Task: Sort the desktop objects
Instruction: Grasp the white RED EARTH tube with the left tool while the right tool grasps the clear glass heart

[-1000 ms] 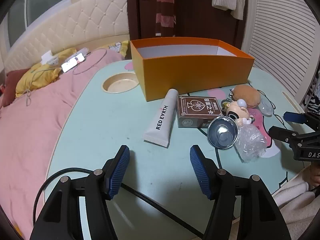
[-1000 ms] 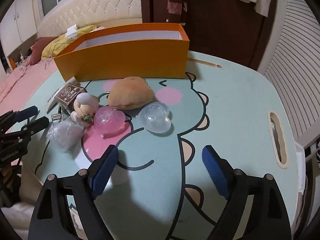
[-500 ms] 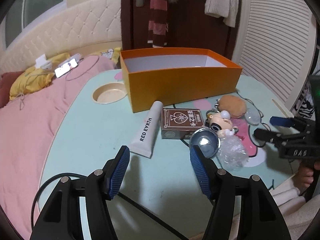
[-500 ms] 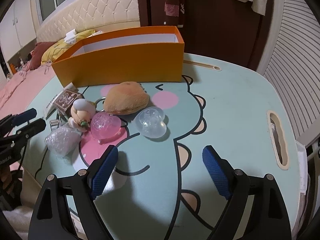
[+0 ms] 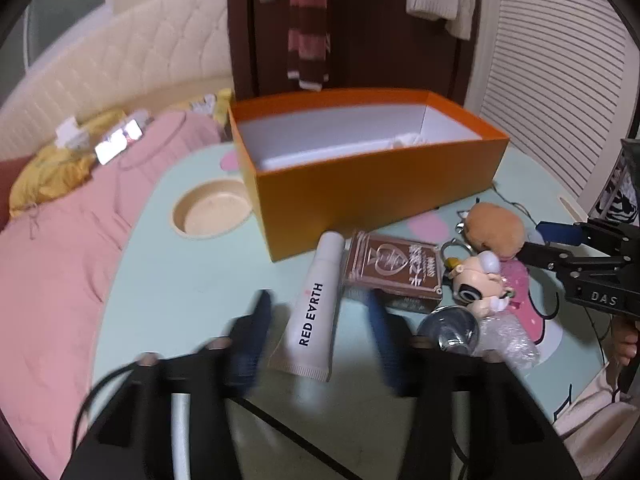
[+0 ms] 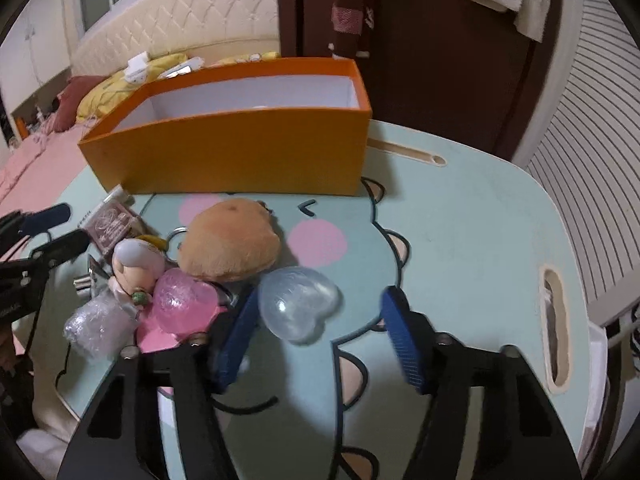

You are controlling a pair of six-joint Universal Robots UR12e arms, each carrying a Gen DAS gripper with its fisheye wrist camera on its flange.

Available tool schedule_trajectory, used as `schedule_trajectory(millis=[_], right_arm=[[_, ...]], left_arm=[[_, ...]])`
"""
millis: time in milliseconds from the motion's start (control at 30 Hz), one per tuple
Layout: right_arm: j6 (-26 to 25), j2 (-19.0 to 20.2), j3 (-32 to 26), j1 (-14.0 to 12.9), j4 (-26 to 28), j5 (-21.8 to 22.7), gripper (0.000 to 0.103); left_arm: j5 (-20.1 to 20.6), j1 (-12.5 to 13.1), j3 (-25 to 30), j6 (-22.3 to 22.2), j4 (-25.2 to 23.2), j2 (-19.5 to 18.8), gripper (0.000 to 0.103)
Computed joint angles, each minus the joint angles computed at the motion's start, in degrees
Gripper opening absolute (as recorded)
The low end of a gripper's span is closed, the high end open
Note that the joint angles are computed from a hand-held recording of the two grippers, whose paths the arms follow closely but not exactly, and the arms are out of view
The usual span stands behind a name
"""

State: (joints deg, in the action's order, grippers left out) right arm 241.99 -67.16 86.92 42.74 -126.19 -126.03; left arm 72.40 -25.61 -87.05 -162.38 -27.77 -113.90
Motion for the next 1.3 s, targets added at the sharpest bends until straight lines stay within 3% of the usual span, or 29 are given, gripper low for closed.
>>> schedule_trajectory(millis=[133,200,533,600,833,867,933,967,1000,1033,1067,1100,1167,1233,1300], right_arm=[[-0.5,0.0,0.4,0.1,-1.5,0.1,0.047],[-0.7,-0.1,0.6,0.2,-1.8,-0.2,0.04],[0.1,-0.6,1.4,0.7,-4.0,-1.1,0.039],[0.3,-0.8,1.5,0.8,-4.4,-1.5,0.039],[0.2,-0.9,1.4,1.0,-5.1,-1.7,0.039],[0.1,-0.9,1.4,1.0,-5.1,-1.6,0.039],[0.3,-1.0,1.5,1.0,-5.1,-1.4,0.039],[0.4,-1.0,1.6,0.9,-5.2,-1.1,0.039],[0.5,-1.1,1.7,0.9,-5.3,-0.9,0.039],[0.6,-1.1,1.8,0.8,-5.4,-0.7,0.04],[0.7,-1.1,1.8,0.8,-5.5,-0.5,0.04],[0.8,-1.1,1.9,0.8,-5.6,-0.4,0.039],[0.9,-1.1,1.9,0.8,-5.7,-0.4,0.04],[0.8,-1.1,1.9,0.9,-5.9,-0.5,0.039],[0.8,-1.1,1.9,1.0,-6.1,-0.6,0.039]], left_arm=[[0.6,-0.1,-0.3,1.5,0.3,-0.1,0.022],[-0.2,0.0,-0.6,1.6,-0.2,0.3,0.021],[-3.3,1.2,-2.8,-2.2,2.8,2.4,0.02],[-4.0,1.3,-2.8,-2.2,2.8,2.6,0.0],[-2.6,1.1,-2.0,-2.2,0.3,2.0,0.002],[-2.7,1.1,-2.3,-2.7,1.2,2.1,0.007],[-2.2,1.1,-2.4,-2.7,1.7,2.1,0.032],[-2.5,1.1,-2.5,-2.8,1.9,2.2,0.057],[-3.1,1.3,-2.8,-3.7,3.2,2.2,0.066],[-3.8,1.4,-3.0,-3.9,3.6,2.3,0.066],[-3.8,1.3,-2.7,-3.2,2.3,2.2,0.065],[-3.7,1.2,-2.4,-2.5,1.0,2.2,0.053],[0.3,0.2,-1.5,-0.3,-2.8,1.6,0.019],[1.9,-0.2,-2.2,1.3,-0.7,1.7,0.019],[0.9,-0.1,-1.9,1.0,-2.0,1.8,0.018]])
